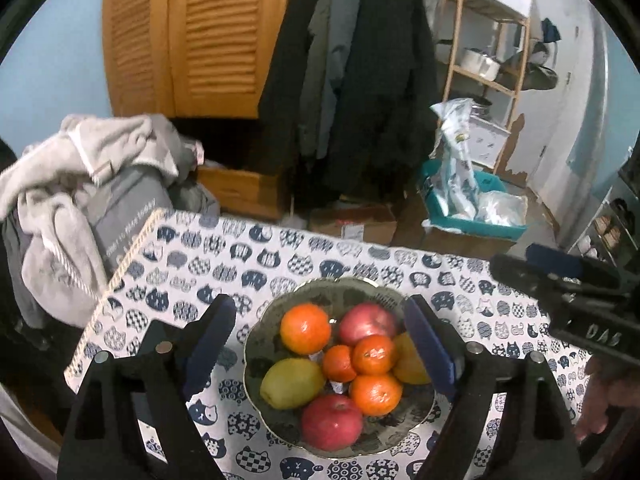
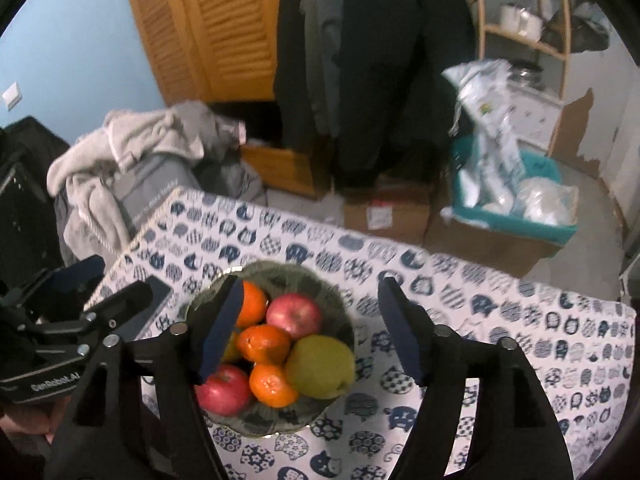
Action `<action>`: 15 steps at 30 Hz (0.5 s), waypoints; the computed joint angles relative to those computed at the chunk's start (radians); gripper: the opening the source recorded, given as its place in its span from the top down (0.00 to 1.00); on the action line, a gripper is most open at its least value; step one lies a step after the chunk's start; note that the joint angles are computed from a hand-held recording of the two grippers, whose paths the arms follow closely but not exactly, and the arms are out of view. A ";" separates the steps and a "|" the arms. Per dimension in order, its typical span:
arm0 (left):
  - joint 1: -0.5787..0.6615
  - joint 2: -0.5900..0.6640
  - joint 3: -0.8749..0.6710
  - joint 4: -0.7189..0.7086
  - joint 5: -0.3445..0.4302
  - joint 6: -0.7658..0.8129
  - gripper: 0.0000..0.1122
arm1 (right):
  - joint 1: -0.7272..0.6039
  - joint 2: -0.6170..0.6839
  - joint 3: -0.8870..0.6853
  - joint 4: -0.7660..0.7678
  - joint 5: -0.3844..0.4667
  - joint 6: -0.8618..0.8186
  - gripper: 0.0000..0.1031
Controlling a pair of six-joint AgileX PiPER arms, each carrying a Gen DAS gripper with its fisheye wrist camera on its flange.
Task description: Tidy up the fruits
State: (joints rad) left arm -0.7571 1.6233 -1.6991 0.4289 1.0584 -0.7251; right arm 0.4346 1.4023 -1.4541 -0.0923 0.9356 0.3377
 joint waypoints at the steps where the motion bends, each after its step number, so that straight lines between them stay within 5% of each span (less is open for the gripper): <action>1: -0.007 0.001 -0.010 0.006 0.006 -0.001 0.20 | -0.003 -0.015 0.000 -0.009 0.004 0.007 0.28; 15: -0.104 0.036 -0.170 0.071 0.061 0.015 0.09 | -0.069 -0.160 -0.011 -0.077 0.061 0.044 0.20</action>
